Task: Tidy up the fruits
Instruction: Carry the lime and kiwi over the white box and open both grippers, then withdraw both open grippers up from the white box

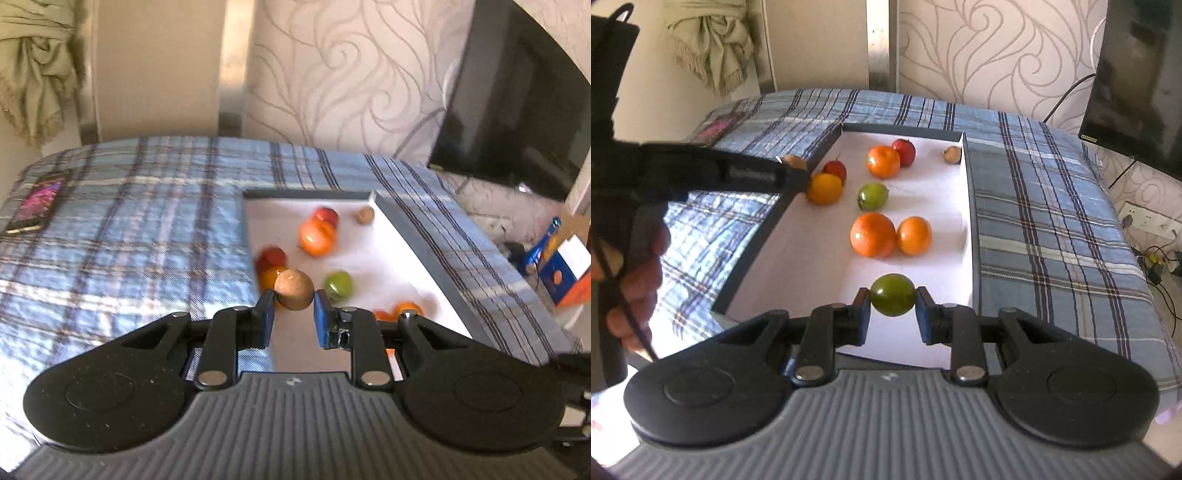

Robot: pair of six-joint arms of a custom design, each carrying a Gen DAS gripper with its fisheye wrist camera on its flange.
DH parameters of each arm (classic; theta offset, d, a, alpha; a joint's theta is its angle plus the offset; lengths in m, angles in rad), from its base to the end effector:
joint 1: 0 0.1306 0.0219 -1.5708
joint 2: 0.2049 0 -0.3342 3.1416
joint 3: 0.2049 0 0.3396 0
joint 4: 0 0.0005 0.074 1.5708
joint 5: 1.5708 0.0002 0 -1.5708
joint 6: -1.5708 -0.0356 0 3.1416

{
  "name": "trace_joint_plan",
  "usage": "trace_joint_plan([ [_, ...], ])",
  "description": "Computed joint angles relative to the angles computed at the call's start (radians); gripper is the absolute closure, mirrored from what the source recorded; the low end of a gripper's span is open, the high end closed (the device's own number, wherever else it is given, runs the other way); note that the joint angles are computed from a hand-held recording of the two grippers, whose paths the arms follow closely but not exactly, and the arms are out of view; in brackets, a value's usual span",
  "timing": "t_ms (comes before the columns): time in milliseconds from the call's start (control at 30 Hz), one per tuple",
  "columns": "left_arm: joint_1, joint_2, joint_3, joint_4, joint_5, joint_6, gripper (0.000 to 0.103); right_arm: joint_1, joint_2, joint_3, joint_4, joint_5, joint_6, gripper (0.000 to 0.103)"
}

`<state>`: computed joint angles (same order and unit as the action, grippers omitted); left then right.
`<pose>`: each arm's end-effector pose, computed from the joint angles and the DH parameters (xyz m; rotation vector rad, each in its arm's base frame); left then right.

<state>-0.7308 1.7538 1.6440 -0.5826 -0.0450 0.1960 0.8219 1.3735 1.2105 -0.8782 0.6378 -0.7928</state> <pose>0.4252 -0.3797 0.3327 0.5844 2.2251 -0.4368 0.2959 0.2864 0.3210 0.1746 2.3316 -0.0754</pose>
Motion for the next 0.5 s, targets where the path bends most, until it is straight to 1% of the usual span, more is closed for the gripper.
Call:
trace_joint_plan([
  [100, -0.014, -0.010, -0.032, -0.002, -0.014, 0.002, 0.076, -0.012, -0.010, -0.020, 0.024, -0.015, 0.029, 0.073],
  [167, -0.025, -0.023, -0.056, 0.001, -0.039, 0.005, 0.076, -0.016, -0.018, -0.031, 0.035, -0.007, 0.036, 0.071],
  [200, -0.030, -0.030, -0.067, 0.003, -0.047, 0.002, 0.075, -0.018, -0.022, -0.035, 0.036, -0.004, 0.033, 0.068],
  [267, -0.041, -0.045, -0.089, 0.013, -0.067, 0.000, 0.075, -0.018, -0.038, -0.053, 0.060, -0.003, 0.038, 0.051],
  [333, -0.042, -0.055, -0.101, 0.013, -0.068, -0.001, 0.074, -0.010, -0.058, -0.074, 0.091, 0.022, 0.048, 0.043],
  [367, -0.046, -0.062, -0.108, 0.011, -0.078, 0.000, 0.065, -0.009, -0.064, -0.077, 0.094, 0.028, 0.054, 0.042],
  [400, -0.049, -0.072, -0.117, 0.011, -0.083, 0.004, 0.062, -0.007, -0.070, -0.078, 0.090, 0.032, 0.055, 0.042],
  [433, -0.049, -0.080, -0.121, 0.008, -0.071, 0.007, 0.054, -0.003, -0.080, -0.079, 0.079, 0.038, 0.050, 0.042],
  [467, -0.052, -0.094, -0.129, 0.005, -0.068, 0.012, 0.046, 0.001, -0.088, -0.077, 0.063, 0.047, 0.036, 0.042],
  [500, -0.063, -0.109, -0.134, -0.006, -0.092, 0.013, 0.035, 0.007, -0.098, -0.073, 0.035, 0.063, 0.010, 0.042],
])
